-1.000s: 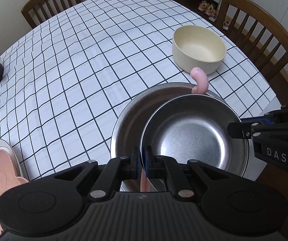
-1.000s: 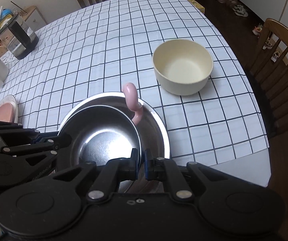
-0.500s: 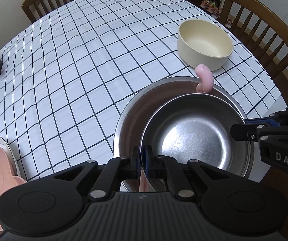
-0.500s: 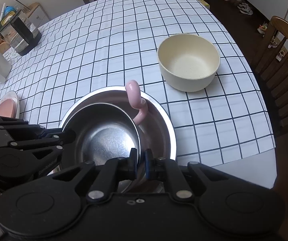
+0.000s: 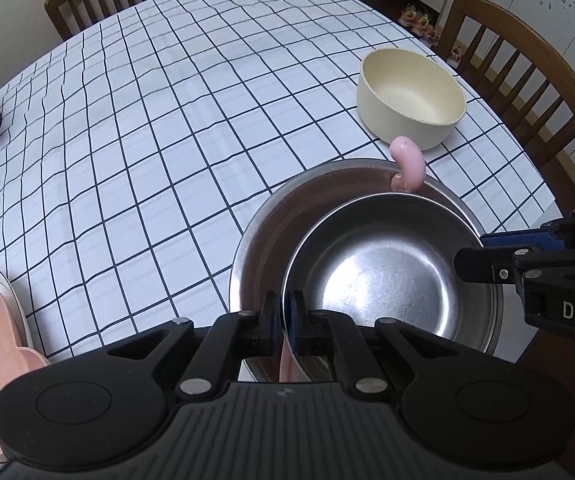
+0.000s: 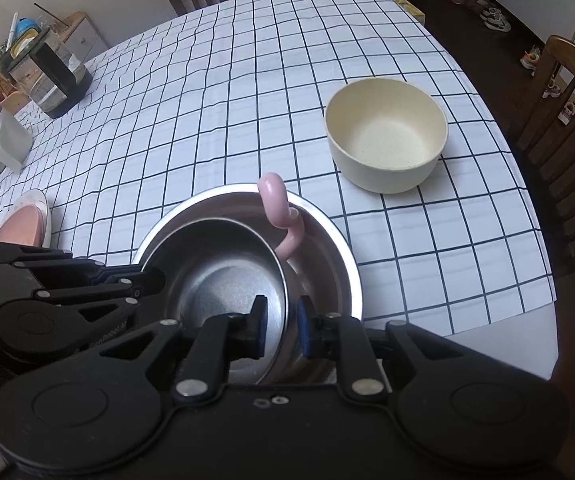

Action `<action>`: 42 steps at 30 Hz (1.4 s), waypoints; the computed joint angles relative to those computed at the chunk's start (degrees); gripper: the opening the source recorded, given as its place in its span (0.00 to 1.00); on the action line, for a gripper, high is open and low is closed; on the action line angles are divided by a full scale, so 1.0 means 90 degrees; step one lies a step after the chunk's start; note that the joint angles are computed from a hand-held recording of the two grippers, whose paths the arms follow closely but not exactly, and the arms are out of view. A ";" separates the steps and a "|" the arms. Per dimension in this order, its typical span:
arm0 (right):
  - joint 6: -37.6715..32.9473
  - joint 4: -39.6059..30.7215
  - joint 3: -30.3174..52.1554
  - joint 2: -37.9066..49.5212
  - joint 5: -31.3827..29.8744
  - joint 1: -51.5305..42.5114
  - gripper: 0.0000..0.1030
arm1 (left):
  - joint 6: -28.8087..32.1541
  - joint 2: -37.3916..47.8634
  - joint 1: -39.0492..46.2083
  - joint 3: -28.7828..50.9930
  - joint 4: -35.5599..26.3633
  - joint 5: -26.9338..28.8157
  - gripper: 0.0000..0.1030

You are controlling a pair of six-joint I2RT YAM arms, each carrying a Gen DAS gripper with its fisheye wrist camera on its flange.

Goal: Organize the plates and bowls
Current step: 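Lower the pink pot into the steel bowl and open both grippers, then withdraw both grippers and move them to the cream bowl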

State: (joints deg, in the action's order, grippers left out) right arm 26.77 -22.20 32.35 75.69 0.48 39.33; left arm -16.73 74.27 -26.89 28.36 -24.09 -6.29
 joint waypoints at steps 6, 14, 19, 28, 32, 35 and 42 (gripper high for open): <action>-0.0018 -0.0081 -0.0051 -0.0279 0.0044 0.0097 0.28 | 0.0031 -0.0419 0.0018 -0.0066 -0.0144 -0.0083 0.09; -0.0039 -0.0258 -0.0058 -0.0734 0.0304 0.0360 0.37 | 0.0061 -0.1232 0.0047 -0.0132 -0.0459 -0.0071 0.12; -0.0005 -0.0347 -0.0070 -0.1016 0.0388 0.0413 0.45 | -0.0026 -0.1954 0.0033 -0.0251 -0.0546 -0.0067 0.61; -0.0051 -0.0572 -0.0078 -0.1698 0.0518 0.0396 0.61 | 0.0015 -0.2361 -0.0029 -0.0050 -0.0704 -0.0139 0.63; -0.0136 -0.0678 -0.0040 -0.2023 0.0509 0.0233 0.70 | 0.0045 -0.2447 -0.0098 0.0048 -0.0547 -0.0307 0.72; -0.0250 -0.0700 -0.0029 -0.2236 0.0512 0.0096 0.78 | 0.0136 -0.2390 -0.0027 0.0129 -0.0309 -0.0236 0.75; -0.0736 -0.0509 -0.0129 -0.2575 0.0478 -0.0483 0.95 | 0.0325 -0.1545 0.0067 0.0464 0.0391 -0.0065 0.75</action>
State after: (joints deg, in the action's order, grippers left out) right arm 20.14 -26.78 31.19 52.51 4.78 34.98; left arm -13.80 60.36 -26.28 32.54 -20.57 -6.87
